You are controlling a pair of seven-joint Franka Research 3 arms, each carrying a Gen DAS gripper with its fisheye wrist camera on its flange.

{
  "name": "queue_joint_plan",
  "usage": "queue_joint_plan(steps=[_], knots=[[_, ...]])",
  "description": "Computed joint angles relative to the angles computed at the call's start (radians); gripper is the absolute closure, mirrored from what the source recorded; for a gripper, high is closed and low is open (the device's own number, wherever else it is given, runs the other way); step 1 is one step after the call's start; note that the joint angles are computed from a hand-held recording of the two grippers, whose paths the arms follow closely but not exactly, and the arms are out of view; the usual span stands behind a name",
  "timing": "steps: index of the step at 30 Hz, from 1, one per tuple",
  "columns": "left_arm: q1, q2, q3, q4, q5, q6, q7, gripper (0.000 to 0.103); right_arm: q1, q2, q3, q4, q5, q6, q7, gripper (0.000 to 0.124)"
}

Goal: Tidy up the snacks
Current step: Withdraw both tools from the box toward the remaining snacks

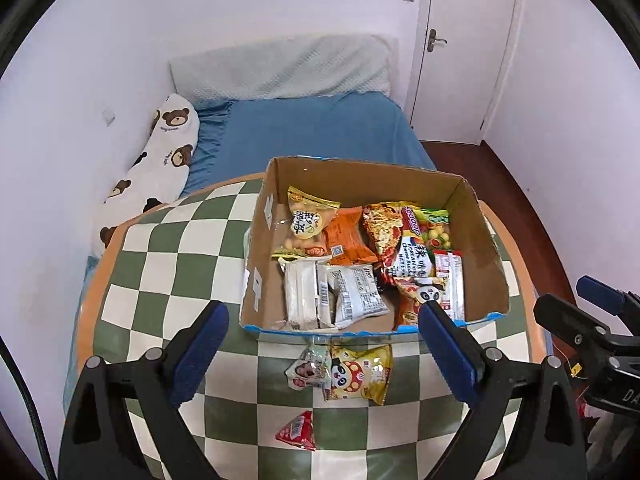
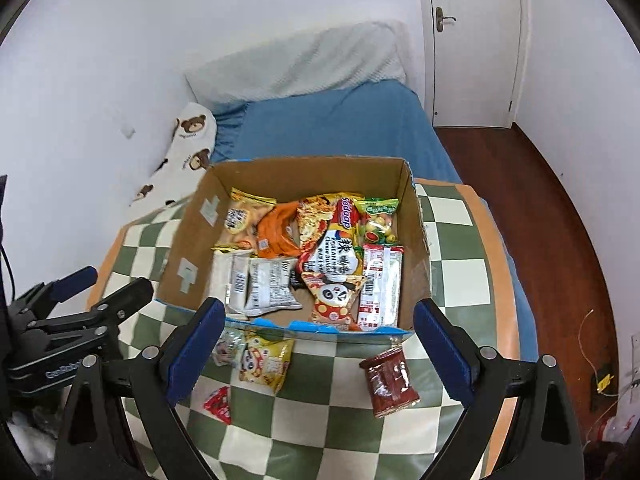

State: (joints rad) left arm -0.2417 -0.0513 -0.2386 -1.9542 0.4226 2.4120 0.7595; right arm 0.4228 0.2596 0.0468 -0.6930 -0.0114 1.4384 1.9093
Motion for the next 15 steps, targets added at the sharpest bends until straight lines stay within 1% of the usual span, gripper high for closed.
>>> queue_joint_plan(steps=[1, 3, 5, 6, 8, 9, 10, 11, 12, 13, 15], knots=[[-0.001, -0.002, 0.001, -0.005, -0.013, 0.002, 0.008, 0.006, -0.002, -0.004, 0.001, -0.001, 0.007, 0.000, 0.000, 0.027], [-0.003, 0.003, 0.000, -0.009, -0.028, -0.010, 0.010, 0.006, -0.013, -0.044, 0.004, -0.069, 0.027, 0.029, -0.004, 0.027], [-0.005, 0.015, 0.002, -0.017, -0.065, -0.024, 0.025, 0.006, -0.028, -0.113, 0.006, -0.200, 0.039, 0.067, -0.010, 0.027], [-0.005, 0.024, 0.006, -0.026, -0.109, -0.023, 0.047, 0.006, -0.040, -0.145, 0.008, -0.263, 0.053, 0.084, -0.012, 0.027], [-0.004, 0.050, 0.008, -0.038, -0.157, -0.029, 0.071, 0.006, -0.069, -0.201, 0.008, -0.392, 0.093, 0.102, -0.016, 0.034], [-0.006, 0.067, 0.007, -0.035, -0.168, -0.049, 0.083, 0.006, -0.084, -0.223, 0.008, -0.454, 0.115, 0.104, -0.027, 0.047], [-0.006, 0.090, 0.007, -0.030, -0.175, -0.071, 0.097, 0.006, -0.096, -0.235, 0.008, -0.496, 0.126, 0.101, -0.033, 0.053], [-0.006, 0.106, 0.007, -0.031, -0.183, -0.087, 0.110, 0.006, -0.109, -0.258, 0.006, -0.559, 0.143, 0.108, -0.035, 0.053], [-0.002, 0.123, 0.008, -0.035, -0.218, -0.102, 0.137, 0.006, -0.120, -0.280, 0.005, -0.621, 0.153, 0.121, -0.040, 0.053], [0.001, 0.138, 0.009, -0.038, -0.247, -0.124, 0.157, 0.006, -0.130, -0.294, 0.005, -0.668, 0.153, 0.122, -0.046, 0.053], [0.010, 0.153, 0.009, -0.062, -0.301, -0.139, 0.193, 0.006, -0.149, -0.311, 0.003, -0.742, 0.171, 0.122, -0.049, 0.053]])
